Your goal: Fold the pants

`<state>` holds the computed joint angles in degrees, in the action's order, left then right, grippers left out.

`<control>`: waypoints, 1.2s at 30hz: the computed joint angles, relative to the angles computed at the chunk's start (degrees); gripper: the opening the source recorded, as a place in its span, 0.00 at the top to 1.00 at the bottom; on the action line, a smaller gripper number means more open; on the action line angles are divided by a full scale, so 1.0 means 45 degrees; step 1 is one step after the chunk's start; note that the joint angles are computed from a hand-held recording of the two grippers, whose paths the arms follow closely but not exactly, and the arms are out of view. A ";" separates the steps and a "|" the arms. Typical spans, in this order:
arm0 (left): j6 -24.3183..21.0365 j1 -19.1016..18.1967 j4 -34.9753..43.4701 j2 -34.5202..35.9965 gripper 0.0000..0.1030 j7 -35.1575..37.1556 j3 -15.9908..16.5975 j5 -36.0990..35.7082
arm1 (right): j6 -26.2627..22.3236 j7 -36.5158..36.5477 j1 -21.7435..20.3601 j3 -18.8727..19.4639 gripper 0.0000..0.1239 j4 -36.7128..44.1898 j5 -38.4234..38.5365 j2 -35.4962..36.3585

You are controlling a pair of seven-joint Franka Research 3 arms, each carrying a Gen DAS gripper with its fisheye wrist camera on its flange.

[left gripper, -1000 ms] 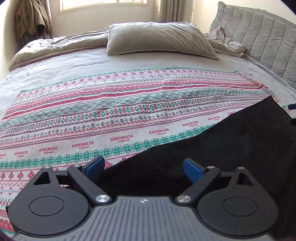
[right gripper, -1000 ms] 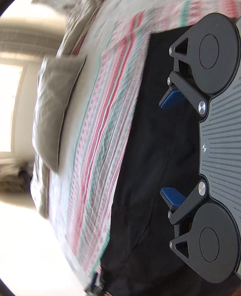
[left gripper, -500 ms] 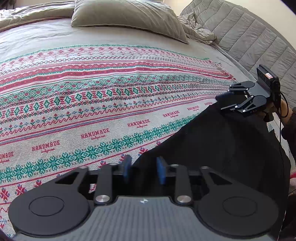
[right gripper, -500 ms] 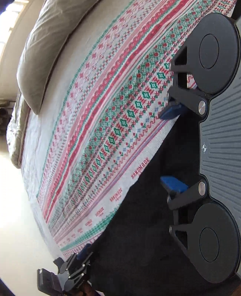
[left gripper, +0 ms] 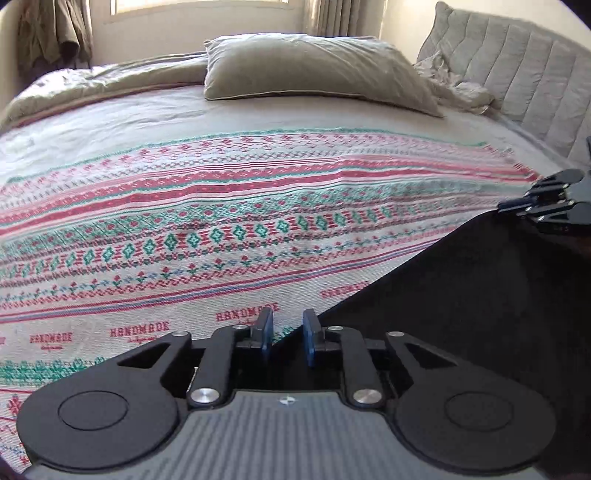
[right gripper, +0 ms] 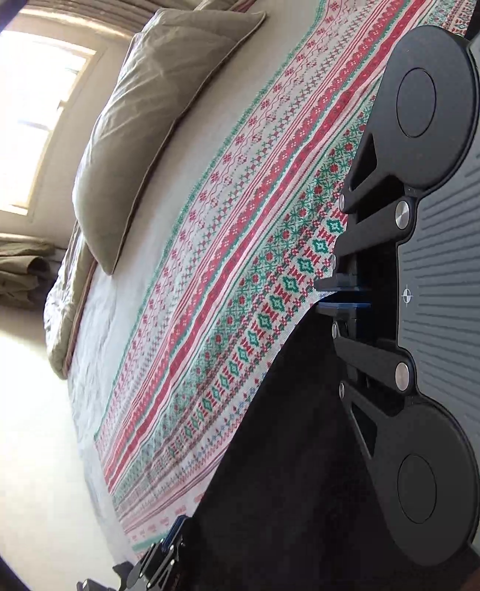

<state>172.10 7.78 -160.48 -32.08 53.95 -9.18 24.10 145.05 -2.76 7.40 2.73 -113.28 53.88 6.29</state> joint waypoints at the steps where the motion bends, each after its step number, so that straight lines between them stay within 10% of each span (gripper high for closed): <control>1: -0.0201 0.0527 0.0076 -0.0170 0.56 -0.0301 -0.0648 0.0328 | 0.0700 0.0051 0.0145 0.0066 0.81 -0.0212 -0.0107 -0.0040; 4: -0.0768 0.1097 0.0290 -0.0702 0.43 -0.1224 -0.1652 0.1021 | 0.1926 -0.0477 0.0248 0.0174 0.49 -0.0753 0.0740 -0.0397; 7: -0.0659 0.0957 0.0250 -0.1446 0.29 -0.2086 -0.2084 0.1521 | 0.1517 0.0002 0.0177 -0.0075 0.47 -0.1191 0.1339 -0.1172; 16: 0.0822 -0.4902 -0.0336 -0.0451 0.19 0.0298 0.1197 -0.0725 | -0.0295 0.0107 0.0100 -0.1246 0.45 -0.3788 -0.0242 -0.3500; 21: 0.1163 -0.3801 -0.1105 -0.0637 0.16 -0.0164 -0.0436 -0.1014 | -0.0675 0.0852 -0.1085 -0.2378 0.42 -0.3303 -0.0724 -0.2955; 27: -0.0380 -0.4175 -0.0907 -0.1307 0.12 -0.0383 -0.0548 -0.1454 | 0.0282 0.3669 -0.3420 -0.3242 0.42 -0.1298 -0.1038 -0.0894; 32: -0.2252 -0.3872 -0.0012 -0.1257 0.09 -0.1382 -0.1478 -0.1344 | 0.3227 0.6740 -0.4259 -0.3170 0.41 -0.1128 -0.3133 -0.0367; 36: -0.2138 -0.3504 0.0831 -0.0726 0.09 -0.2771 -0.2355 -0.0634 | 0.1710 0.4986 -0.4767 -0.2892 0.39 -0.1514 -0.1711 -0.1428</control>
<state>162.48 -7.99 -156.74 -35.35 41.48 -19.78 21.25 152.75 19.68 -14.05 -10.29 -120.09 46.18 -0.14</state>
